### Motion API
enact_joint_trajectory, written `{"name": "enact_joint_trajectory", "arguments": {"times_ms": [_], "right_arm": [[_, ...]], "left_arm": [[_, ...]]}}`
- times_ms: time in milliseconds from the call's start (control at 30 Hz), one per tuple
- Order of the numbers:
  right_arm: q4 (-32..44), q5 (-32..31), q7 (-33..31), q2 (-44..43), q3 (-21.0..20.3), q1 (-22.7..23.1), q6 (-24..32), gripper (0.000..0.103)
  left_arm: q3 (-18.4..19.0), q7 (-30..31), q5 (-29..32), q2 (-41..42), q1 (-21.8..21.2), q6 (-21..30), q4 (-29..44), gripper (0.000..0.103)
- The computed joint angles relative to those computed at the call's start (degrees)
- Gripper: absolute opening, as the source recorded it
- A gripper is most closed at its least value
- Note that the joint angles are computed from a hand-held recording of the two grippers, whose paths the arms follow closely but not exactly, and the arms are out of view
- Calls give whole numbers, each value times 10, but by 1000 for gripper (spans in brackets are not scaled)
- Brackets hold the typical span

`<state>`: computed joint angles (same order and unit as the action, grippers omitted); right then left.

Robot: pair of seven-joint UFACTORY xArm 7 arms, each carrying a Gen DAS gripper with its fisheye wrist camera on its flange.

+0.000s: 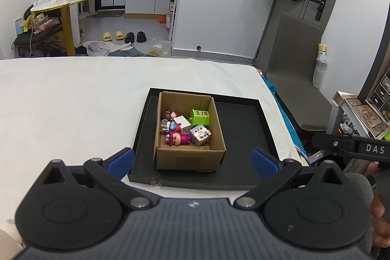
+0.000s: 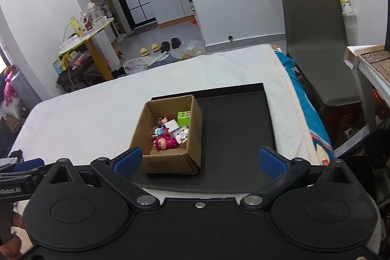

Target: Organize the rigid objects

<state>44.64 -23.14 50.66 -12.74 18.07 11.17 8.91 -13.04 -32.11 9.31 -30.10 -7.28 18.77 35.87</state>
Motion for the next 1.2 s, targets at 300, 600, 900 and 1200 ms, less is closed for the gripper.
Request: {"name": "enact_joint_trajectory", "arguments": {"times_ms": [300, 600, 900, 1200], "right_arm": [[7, -5, 3, 1, 2, 3, 5, 103], [7, -9, 6, 1, 2, 4, 7, 103], [13, -17, 14, -4, 5, 3, 23, 103], [15, -32, 26, -4, 9, 2, 26, 103]], "left_arm": [[4, 0, -1, -11, 0, 4, -6, 102], [7, 8, -5, -12, -1, 2, -7, 102], [5, 5, -2, -21, 6, 4, -9, 102], [6, 8, -8, -23, 5, 2, -11, 102]]}}
